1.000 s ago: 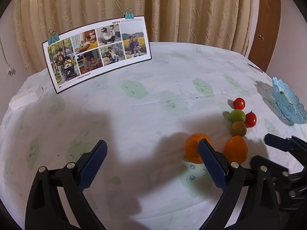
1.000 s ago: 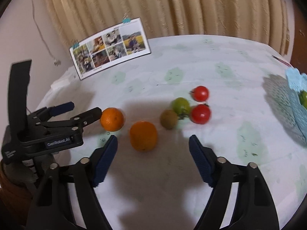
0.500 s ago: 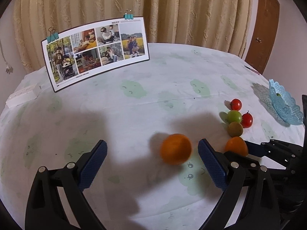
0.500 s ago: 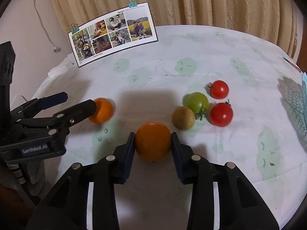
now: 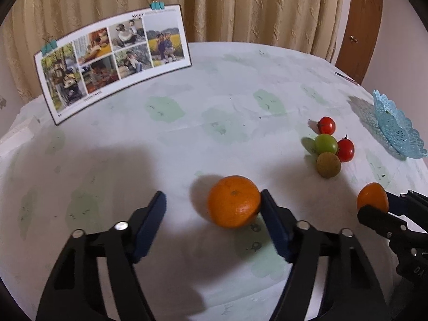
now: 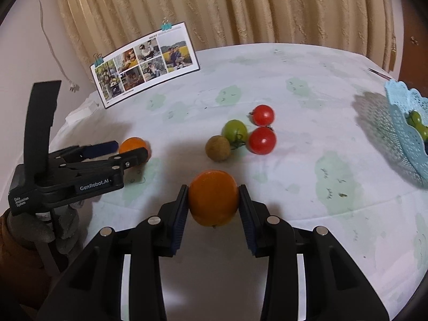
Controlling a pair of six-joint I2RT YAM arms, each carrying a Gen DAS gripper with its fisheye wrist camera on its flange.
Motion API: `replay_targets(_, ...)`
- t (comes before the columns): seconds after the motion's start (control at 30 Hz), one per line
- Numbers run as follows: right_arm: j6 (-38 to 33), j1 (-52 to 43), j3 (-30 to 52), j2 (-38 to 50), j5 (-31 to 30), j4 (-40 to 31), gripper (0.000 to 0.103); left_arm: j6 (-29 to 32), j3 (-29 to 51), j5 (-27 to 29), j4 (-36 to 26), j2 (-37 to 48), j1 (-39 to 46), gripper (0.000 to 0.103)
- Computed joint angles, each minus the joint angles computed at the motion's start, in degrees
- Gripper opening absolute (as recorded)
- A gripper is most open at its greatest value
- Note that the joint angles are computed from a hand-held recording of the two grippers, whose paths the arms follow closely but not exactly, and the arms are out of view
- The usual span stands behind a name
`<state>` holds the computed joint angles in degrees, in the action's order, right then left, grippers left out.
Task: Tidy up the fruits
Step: 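Grasp second orange with left tool while right tool lifts its orange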
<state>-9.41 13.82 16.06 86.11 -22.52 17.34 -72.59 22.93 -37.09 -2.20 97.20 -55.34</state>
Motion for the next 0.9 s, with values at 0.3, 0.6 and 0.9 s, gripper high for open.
replay_targets(0.3, -0.92, -6.54, -1.09, -3.66, -3.16, -1.7, 0.038, 1.16, 0.16, 0.13, 2.6, 0.27, -1.77, 0.039)
replay_targets(0.6, -1.43, -13.86, -0.06, -7.34, -5.9, -4.48, 0.038, -1.05, 0.78, -0.58, -0.06, -0.02, -2.6, 0.039)
replay_targets(0.9, -1.99, -22.17, 2.46, -9.2, -9.15, -7.01, 0.038, -2.78, 1.32, -1.62, -2.62, -0.86, -3.38, 0.039)
